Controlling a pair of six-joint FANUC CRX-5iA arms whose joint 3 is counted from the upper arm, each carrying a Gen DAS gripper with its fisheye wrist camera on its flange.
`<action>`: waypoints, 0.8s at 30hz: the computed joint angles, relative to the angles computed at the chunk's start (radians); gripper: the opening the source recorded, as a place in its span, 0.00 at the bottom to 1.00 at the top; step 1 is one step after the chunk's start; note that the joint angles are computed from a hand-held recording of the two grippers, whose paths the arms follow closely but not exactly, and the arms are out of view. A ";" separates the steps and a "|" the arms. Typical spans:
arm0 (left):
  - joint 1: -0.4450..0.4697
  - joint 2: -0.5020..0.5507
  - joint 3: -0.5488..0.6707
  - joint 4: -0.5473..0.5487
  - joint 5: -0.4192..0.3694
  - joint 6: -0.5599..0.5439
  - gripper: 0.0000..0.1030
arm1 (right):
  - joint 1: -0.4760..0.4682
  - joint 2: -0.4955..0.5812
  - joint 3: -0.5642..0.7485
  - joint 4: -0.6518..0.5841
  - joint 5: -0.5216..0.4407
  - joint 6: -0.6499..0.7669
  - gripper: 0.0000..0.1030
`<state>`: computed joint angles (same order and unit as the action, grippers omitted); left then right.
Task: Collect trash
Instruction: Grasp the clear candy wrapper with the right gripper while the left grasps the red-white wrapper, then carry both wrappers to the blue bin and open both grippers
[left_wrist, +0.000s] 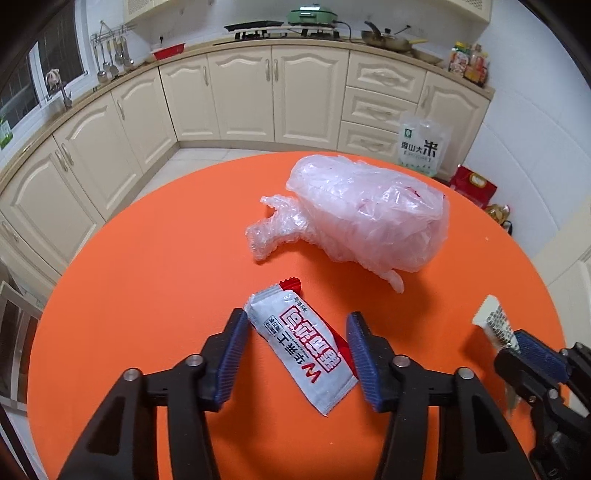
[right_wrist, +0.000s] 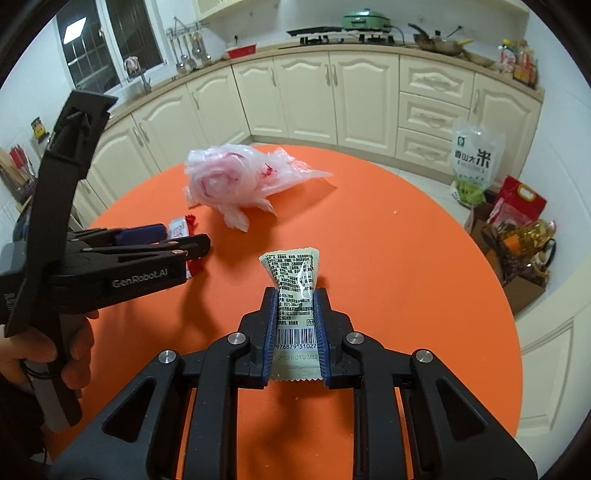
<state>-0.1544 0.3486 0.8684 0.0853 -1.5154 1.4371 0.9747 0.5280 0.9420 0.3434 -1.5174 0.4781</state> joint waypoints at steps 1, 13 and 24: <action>0.002 -0.007 -0.014 0.012 0.008 -0.008 0.35 | 0.000 -0.010 -0.014 0.000 0.015 -0.008 0.18; 0.088 -0.133 -0.144 0.153 -0.034 -0.092 0.05 | 0.035 -0.018 0.012 0.020 0.008 -0.031 0.18; 0.103 -0.393 -0.391 0.266 -0.006 -0.222 0.06 | 0.168 -0.142 -0.111 0.145 -0.027 -0.167 0.18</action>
